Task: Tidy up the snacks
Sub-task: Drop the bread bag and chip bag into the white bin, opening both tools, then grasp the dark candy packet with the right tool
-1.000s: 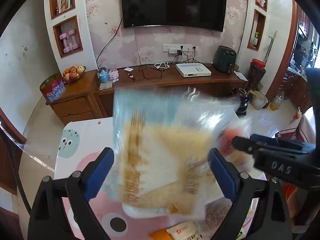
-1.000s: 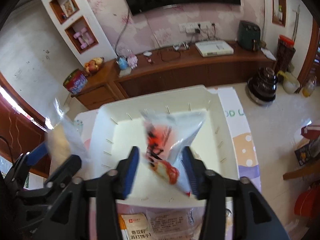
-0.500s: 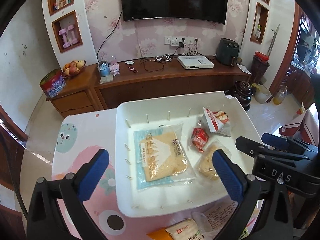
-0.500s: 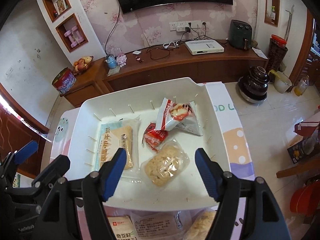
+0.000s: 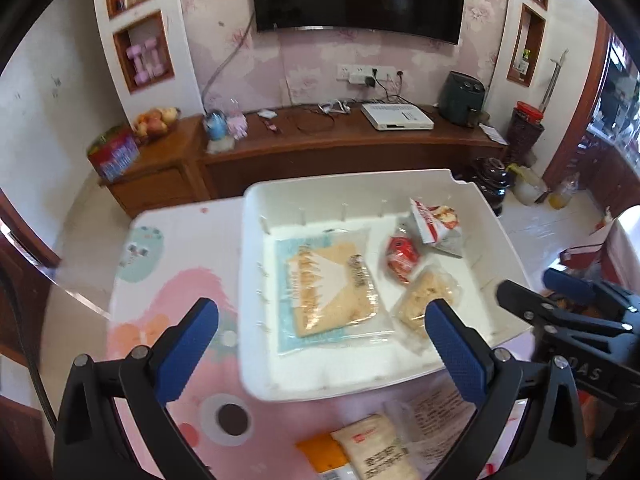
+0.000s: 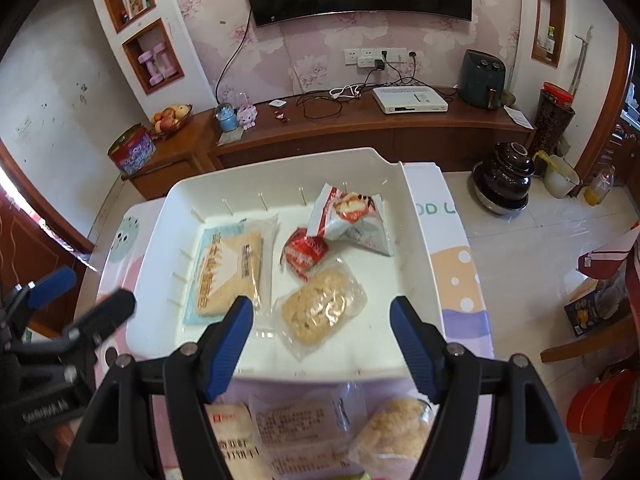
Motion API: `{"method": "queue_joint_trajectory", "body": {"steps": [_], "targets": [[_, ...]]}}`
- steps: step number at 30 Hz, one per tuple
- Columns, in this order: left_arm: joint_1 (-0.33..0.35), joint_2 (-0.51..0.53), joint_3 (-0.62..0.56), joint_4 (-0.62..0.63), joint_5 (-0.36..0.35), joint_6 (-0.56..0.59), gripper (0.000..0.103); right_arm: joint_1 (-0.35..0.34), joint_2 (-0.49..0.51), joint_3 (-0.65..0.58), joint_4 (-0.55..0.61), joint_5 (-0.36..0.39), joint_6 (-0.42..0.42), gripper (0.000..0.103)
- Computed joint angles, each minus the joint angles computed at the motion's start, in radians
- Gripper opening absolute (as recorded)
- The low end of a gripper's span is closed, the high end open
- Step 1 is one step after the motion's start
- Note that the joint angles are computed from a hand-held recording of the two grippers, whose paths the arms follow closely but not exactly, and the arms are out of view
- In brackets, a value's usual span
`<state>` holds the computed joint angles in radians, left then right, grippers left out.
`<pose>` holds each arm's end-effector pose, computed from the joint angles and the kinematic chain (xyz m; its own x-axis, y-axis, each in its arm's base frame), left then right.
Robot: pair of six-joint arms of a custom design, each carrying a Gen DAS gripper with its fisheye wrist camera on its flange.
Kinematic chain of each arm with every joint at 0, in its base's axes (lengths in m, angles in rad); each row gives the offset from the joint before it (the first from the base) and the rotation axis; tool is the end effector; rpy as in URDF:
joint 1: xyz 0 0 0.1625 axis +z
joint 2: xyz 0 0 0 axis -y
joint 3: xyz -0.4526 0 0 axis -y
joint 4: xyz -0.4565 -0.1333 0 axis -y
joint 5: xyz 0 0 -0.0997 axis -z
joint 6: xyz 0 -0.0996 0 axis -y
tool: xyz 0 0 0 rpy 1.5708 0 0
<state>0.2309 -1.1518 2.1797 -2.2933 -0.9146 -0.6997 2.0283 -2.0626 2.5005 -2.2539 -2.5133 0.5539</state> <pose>-0.4339 -0.3014 0.0798 -0.6000 0.4816 -0.6388 0.7085 0.6907 -0.1447 0.1845 -0.2554 0.3353 -0.7476 0.3868 0.5398 -0.0414 0.7841 -0.6193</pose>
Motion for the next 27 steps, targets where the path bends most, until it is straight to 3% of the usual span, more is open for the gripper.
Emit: {"method": "queue_joint_trajectory", "body": {"steps": [6,11,18,23,27], "targets": [[-0.048,-0.093,0.034,0.055,-0.021,-0.013,0.103,0.115,-0.050,-0.021,0.226,-0.056,0.172,0.071],[-0.116,-0.212,0.097,0.103,-0.038,-0.037,0.103,0.254,-0.069,-0.057,0.493,-0.103,0.413,0.071],[-0.259,-0.387,0.239,0.234,-0.113,-0.085,0.103,0.421,-0.104,-0.021,0.632,-0.006,0.529,0.071],[-0.358,-0.501,0.358,0.324,-0.208,-0.160,0.103,0.492,-0.148,0.043,0.679,0.114,0.612,0.071],[-0.401,-0.562,0.437,0.338,-0.304,-0.178,0.103,0.519,-0.169,0.102,0.668,0.202,0.622,0.070]]}}
